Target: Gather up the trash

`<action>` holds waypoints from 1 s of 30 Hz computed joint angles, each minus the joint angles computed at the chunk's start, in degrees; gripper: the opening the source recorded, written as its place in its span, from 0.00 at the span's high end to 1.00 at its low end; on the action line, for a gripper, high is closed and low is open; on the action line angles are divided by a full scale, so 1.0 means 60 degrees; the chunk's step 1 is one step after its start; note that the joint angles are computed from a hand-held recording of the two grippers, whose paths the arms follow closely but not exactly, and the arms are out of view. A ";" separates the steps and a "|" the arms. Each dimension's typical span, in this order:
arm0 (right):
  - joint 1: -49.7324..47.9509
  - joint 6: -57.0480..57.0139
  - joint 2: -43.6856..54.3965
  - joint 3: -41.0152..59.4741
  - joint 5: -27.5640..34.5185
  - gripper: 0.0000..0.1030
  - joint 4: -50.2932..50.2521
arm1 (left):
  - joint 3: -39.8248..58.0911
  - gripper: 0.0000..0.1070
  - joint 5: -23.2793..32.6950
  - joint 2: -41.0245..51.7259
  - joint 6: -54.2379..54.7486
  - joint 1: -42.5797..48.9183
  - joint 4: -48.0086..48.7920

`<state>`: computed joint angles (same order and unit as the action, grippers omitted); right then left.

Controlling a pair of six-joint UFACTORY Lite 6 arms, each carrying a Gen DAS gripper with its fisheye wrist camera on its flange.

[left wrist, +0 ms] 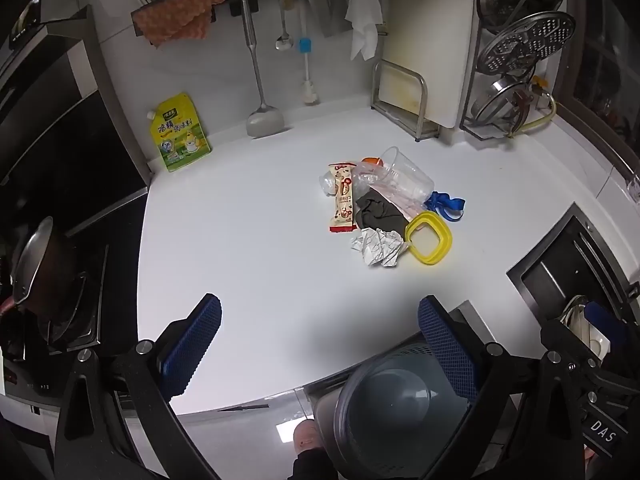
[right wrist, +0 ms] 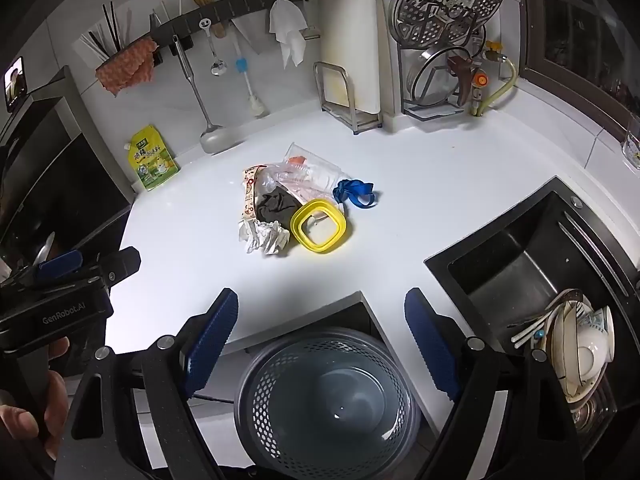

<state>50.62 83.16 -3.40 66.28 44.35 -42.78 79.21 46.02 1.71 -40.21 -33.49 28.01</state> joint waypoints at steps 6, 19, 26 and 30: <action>0.0123 0.0094 0.0027 0.0058 0.0122 0.21 -0.0016 | -0.0016 0.10 -0.0035 -0.0015 0.0008 0.0014 -0.0020; 0.0235 0.0211 -0.0069 -0.0035 0.0216 0.21 -0.0093 | -0.0015 0.10 0.0063 -0.0199 0.0126 0.0111 -0.0002; 0.0418 0.0295 -0.0210 -0.0054 0.0437 0.21 -0.0100 | -0.0072 0.10 0.0051 -0.0269 0.0128 0.0101 0.0024; 0.0282 0.0246 -0.0149 -0.0064 0.0290 0.21 -0.0125 | -0.0035 0.10 0.0081 -0.0285 0.0210 0.0146 -0.0039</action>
